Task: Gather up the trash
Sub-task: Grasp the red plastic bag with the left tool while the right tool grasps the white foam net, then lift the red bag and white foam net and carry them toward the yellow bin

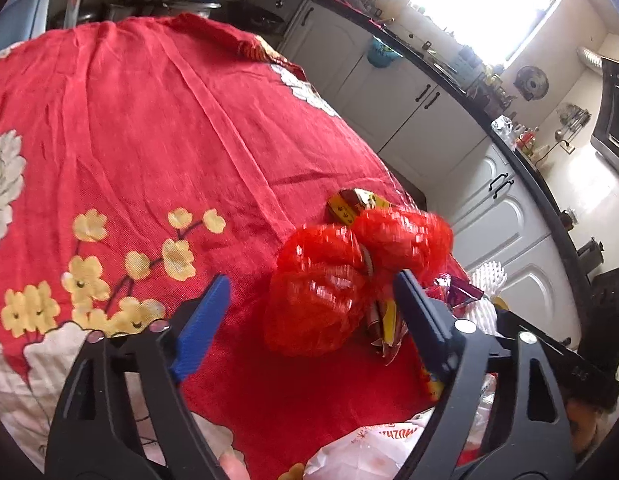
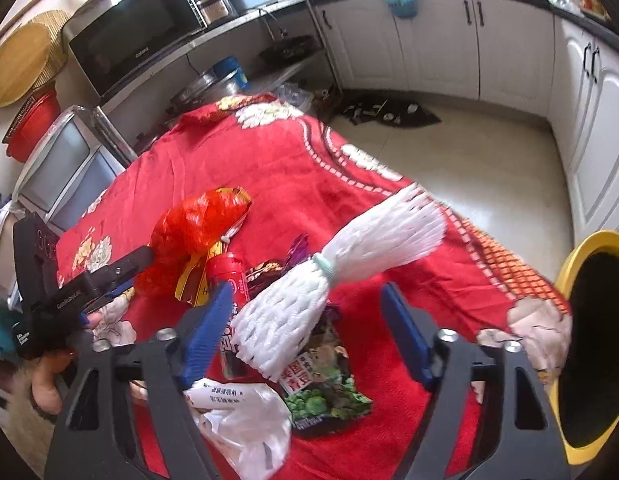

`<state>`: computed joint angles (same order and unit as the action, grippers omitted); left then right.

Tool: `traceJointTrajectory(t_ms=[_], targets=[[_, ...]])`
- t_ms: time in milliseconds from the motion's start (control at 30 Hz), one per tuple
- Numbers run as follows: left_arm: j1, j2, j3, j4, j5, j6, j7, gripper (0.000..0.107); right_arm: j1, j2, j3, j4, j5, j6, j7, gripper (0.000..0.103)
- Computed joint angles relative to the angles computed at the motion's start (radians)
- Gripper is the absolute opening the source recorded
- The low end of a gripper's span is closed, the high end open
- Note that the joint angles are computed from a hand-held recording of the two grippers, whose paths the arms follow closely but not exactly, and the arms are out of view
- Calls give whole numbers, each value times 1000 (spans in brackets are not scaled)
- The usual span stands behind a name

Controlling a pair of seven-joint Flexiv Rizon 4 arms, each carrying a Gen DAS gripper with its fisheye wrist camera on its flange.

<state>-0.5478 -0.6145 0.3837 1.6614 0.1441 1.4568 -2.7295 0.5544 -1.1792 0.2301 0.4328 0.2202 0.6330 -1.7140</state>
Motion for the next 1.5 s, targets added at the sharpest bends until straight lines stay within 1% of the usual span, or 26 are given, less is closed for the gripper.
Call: traceJointTrajectory(t_ms=[33, 67, 100, 167, 200, 233, 267, 367, 400, 467, 600, 667, 767, 867, 1067, 1333, 1500], targets=[[7, 0, -9, 2, -2, 1, 4, 63, 1, -15, 6, -29, 1, -27, 0, 59], [11, -1, -16, 3, -7, 1, 6, 58, 2, -25, 7, -49, 2, -46, -1, 47], [19, -2, -26, 5, -12, 5, 9, 55, 3, -32, 11, -63, 7, -62, -10, 38], [32, -4, -43, 10, -22, 18, 23, 41, 3, -25, 8, -52, 17, -61, -25, 31], [31, -6, -44, 10, -25, 17, 30, 37, 2, -14, 6, -28, 22, -43, -33, 27], [32, -6, -46, 11, -28, 19, 38, 27, 0, -7, 6, -15, 25, -31, -38, 25], [30, -6, -45, 12, -30, 21, 43, 21, -2, 1, 6, 1, 28, -18, -41, 23], [14, -5, -25, 13, -33, 25, 48, 13, -11, 21, 9, 38, 29, 11, -54, 18], [7, -4, -17, 12, -32, 24, 48, 12, -15, 29, 11, 53, 30, 21, -59, 17], [-36, -1, 33, 8, -16, 12, 24, 9, -23, 40, 17, 72, 32, 34, -66, 16], [-97, 9, 109, -6, 34, -5, -31, 7, -42, 79, 34, 140, 42, 93, -89, 14], [-121, 18, 135, -17, 68, -23, -56, 7, -50, 85, 44, 145, 47, 98, -93, 14], [-141, 32, 153, -39, 126, -45, -92, 7, -63, 119, 48, 202, 51, 146, -110, 14], [-142, 39, 146, -71, 174, -70, -113, 7, -73, 144, 56, 242, 52, 176, -115, 14], [-116, 50, 95, -127, 255, -113, -133, 7, -100, 189, 74, 324, 51, 228, -128, 14], [-66, 54, -3, -199, 353, -168, -143, 7, -130, 236, 95, 405, 58, 274, -134, 14], [-37, 45, -60, -238, 382, -187, -130, 7, -144, 252, 103, 430, 61, 292, -133, 14]])
